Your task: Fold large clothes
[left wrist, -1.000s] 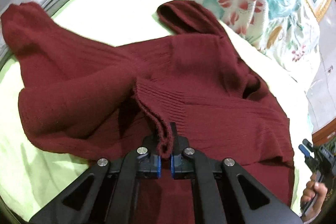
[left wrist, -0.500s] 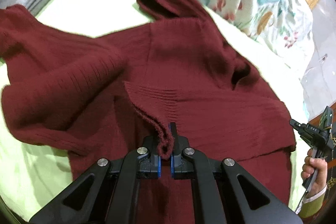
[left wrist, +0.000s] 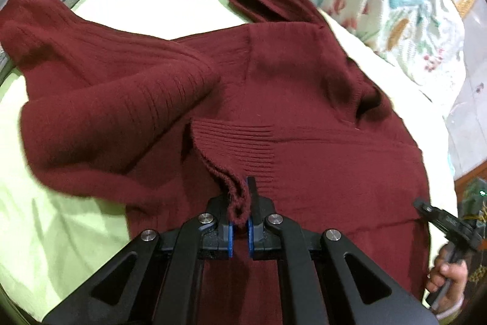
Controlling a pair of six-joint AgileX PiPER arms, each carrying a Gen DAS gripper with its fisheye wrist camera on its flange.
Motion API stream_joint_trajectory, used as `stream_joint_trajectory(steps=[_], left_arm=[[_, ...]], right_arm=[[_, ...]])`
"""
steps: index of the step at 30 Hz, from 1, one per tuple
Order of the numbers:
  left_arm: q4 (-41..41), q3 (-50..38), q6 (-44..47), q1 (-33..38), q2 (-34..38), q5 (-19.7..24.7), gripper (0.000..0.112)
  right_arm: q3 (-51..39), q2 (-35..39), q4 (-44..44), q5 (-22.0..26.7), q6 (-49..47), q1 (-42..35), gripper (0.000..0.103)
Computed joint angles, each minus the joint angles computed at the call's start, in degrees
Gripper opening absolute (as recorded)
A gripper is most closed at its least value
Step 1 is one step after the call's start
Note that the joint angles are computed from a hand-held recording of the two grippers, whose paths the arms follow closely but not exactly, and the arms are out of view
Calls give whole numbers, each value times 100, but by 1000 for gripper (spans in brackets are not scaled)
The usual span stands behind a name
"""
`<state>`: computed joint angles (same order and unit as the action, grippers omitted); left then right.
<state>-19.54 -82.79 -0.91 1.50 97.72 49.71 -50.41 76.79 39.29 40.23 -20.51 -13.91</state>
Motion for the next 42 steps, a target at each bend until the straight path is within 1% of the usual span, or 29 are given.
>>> stream_joint_trajectory(steps=[1, 2, 4, 5, 6, 7, 11, 12, 15, 17, 19, 21, 24, 27, 29, 30, 32, 33, 34, 35, 37, 38, 42], left_arm=[[-133, 161, 155, 55, -201, -15, 7], [-219, 319, 266, 110, -397, -44, 7], [-379, 603, 483, 351, -780, -32, 10], [-437, 690, 571, 517, -906, -6, 12], [-456, 724, 615, 676, -971, 31, 16], [-440, 732, 616, 878, -1006, 70, 18], [-334, 522, 563, 1642, -825, 212, 21], [-381, 401, 586, 1887, -709, 239, 24], [-419, 54, 567, 2312, -389, 207, 34], [-512, -347, 554, 2550, -15, 230, 36], [-531, -883, 409, 2696, 437, 340, 43], [-575, -1468, 309, 2829, 875, 497, 43], [-686, -2216, 168, 2904, 1411, 620, 48], [-414, -3022, -245, 2915, 1943, 707, 48], [-525, -3653, -470, 3028, 2365, 886, 48], [-621, -3836, -521, 3074, 2494, 927, 46], [-743, -4216, -645, 3120, 2742, 1036, 37], [-739, -4321, -693, 3110, 2813, 1033, 16], [-761, -4327, -647, 3092, 2821, 992, 7], [-735, -4268, -577, 3052, 2764, 890, 7], [-673, -3860, -382, 2936, 2444, 535, 6], [-715, -3556, -221, 2876, 2205, 334, 6], [-1117, -2571, 490, 2547, 1259, -145, 6]], right_arm=[[74, -61, 287, 32, -271, -101, 11], [130, -222, 344, 102, -318, -125, 11], [333, -673, 520, 161, -428, -105, 16], [392, -777, 549, 143, -403, -28, 20], [468, -928, 597, 155, -395, 78, 25], [544, -1039, 674, 208, -472, 88, 26], [960, -1448, 980, 270, -509, 380, 27], [1008, -1465, 966, 174, -409, 530, 28], [1194, -1599, 943, -1, -151, 884, 28], [1233, -1606, 913, -85, -8, 1070, 28], [1249, -1644, 846, -135, 127, 1235, 28], [1254, -1725, 770, -110, 218, 1277, 28], [1212, -1811, 579, -111, 396, 1324, 28], [1232, -1832, 516, -114, 477, 1334, 28], [1264, -1841, 539, -79, 442, 1299, 28], [1284, -1866, 517, -72, 465, 1305, 28], [1314, -1893, 495, -53, 468, 1290, 28], [1337, -1907, 492, -46, 467, 1275, 28], [1355, -1912, 509, -40, 439, 1252, 28], [1378, -1933, 516, -32, 426, 1224, 28], [1410, -1966, 553, -19, 383, 1185, 28], [1431, -1998, 596, -4, 334, 1154, 28], [1488, -2061, 736, 0, 218, 1094, 28]])
